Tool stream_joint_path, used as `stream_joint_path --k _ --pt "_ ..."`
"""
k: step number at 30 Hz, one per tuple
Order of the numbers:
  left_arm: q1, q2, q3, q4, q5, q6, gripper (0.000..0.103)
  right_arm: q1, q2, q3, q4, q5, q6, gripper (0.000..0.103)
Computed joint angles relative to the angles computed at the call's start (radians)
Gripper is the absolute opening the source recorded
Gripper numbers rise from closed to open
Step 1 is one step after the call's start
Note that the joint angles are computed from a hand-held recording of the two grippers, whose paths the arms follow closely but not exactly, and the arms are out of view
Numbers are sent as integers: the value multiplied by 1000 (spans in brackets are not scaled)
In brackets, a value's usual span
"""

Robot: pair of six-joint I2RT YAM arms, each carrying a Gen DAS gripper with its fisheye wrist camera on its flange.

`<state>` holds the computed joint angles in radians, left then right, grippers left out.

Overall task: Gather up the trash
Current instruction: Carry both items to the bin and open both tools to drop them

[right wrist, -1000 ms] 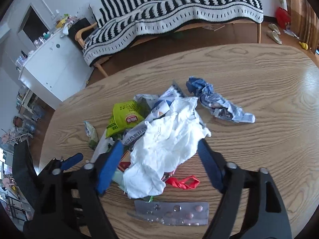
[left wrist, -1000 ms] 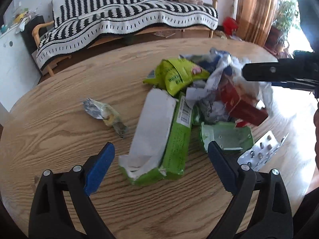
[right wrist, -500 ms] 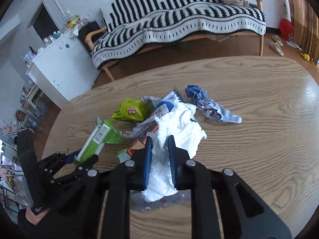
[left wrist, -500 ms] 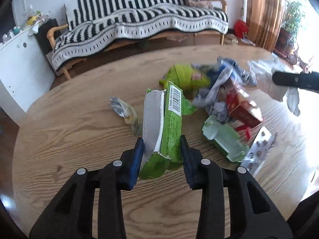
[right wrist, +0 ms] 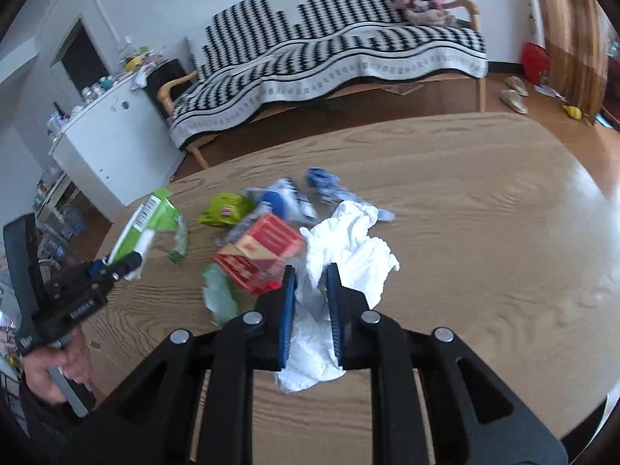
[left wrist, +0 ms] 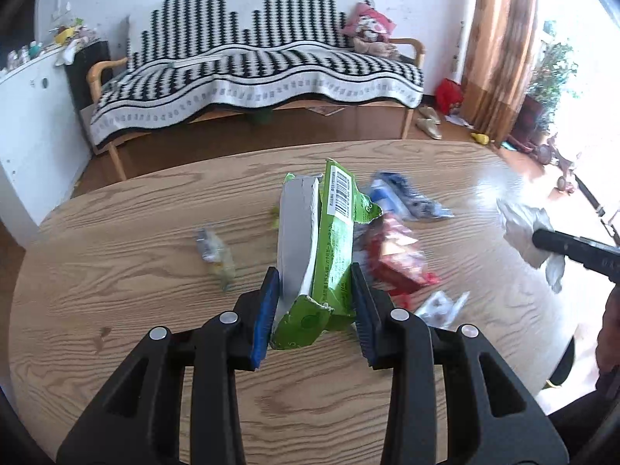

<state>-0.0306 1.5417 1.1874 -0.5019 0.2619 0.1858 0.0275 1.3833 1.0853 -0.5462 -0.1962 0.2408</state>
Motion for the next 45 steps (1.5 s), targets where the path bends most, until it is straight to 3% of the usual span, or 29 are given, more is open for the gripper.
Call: stream_joint_path --k 5,10,13,17,21,26,30,37,39,41,43,45 --pt "-146 -19 1 -12 -12 -78 36 -229 -196 -125 -94 -49 -116 17" --pt "-384 -14 20 -19 -51 -181 36 -709 -342 -194 -269 -204 -431 17" --pt "-594 46 77 -27 -97 -240 36 -1086 -303 -170 -370 -316 -691 17" --pt "-821 208 234 -51 -95 -344 36 -1486 -120 -85 -443 -405 -977 17" --pt "-1034 445 492 -109 -103 -433 36 -1711 68 26 -479 -433 -1125 17" --pt "-1214 828 977 -330 -128 -499 36 -1841 233 141 -498 -437 -1199 17" --pt "-1278 1062 1305 -484 -173 -494 36 -1892 323 197 -503 -439 -1229 17" --pt "-1294 1150 1387 -509 -200 -464 36 -1902 395 206 -478 -430 -1233 17" --pt "-1294 1218 1514 -564 -195 -460 37 -1896 395 197 -471 -427 -1228 17" --pt "-1295 1225 1521 -553 -190 -453 39 -1881 398 195 -462 -426 -1214 17" --pt "-1296 1183 1434 -498 -213 -444 58 -1869 394 187 -451 -426 -1199 17" --pt "-1298 1170 1413 -480 -222 -436 63 -1856 397 186 -439 -423 -1184 17"
